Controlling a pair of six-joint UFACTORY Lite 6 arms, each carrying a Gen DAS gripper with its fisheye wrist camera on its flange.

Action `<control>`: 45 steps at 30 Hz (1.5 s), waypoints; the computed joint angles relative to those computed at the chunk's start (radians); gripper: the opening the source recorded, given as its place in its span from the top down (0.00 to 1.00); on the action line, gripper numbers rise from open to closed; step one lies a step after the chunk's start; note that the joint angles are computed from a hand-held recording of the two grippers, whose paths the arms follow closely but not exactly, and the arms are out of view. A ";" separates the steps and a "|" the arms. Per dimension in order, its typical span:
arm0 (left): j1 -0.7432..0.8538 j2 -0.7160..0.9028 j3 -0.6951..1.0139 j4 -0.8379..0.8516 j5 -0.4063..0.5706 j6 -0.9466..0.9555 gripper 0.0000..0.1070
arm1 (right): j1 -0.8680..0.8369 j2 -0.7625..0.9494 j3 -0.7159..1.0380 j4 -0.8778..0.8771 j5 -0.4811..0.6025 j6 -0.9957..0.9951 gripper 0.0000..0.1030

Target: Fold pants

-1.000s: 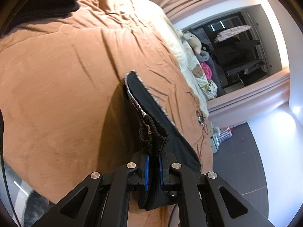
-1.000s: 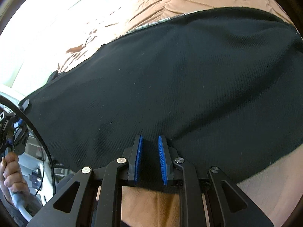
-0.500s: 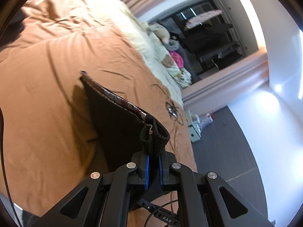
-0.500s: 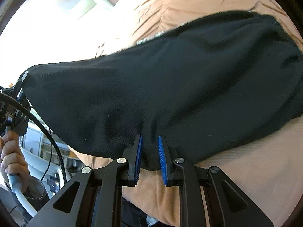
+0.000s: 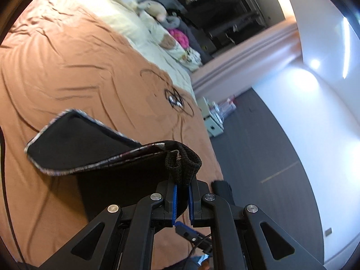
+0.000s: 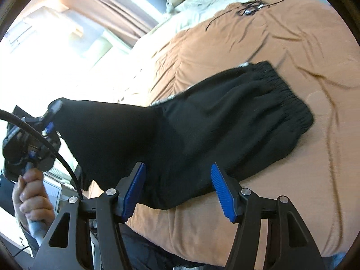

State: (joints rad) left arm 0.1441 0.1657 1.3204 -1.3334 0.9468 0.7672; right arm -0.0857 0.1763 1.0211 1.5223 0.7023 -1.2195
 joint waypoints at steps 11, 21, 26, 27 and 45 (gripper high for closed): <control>-0.233 0.103 0.013 0.006 -0.093 -0.013 0.93 | -0.120 -0.229 -0.264 0.015 0.030 -0.060 0.43; -0.394 0.250 0.064 0.024 -0.135 -0.060 0.88 | -0.255 -0.376 -0.384 -0.134 0.075 0.046 0.43; -0.380 0.254 0.028 0.071 -0.146 -0.092 0.48 | -0.219 -0.399 -0.382 -0.181 0.046 0.116 0.34; -0.357 0.239 0.010 0.073 -0.145 -0.081 0.44 | -0.204 -0.389 -0.374 -0.175 0.037 0.116 0.33; -0.031 0.248 -0.085 0.219 -0.151 -0.120 0.29 | 0.091 -0.184 -0.207 -0.267 -0.199 0.273 0.32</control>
State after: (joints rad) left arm 0.1127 0.4133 1.2358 -1.1141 0.7959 0.6473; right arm 0.0052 -0.0074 0.8142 1.2550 0.5035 -0.9466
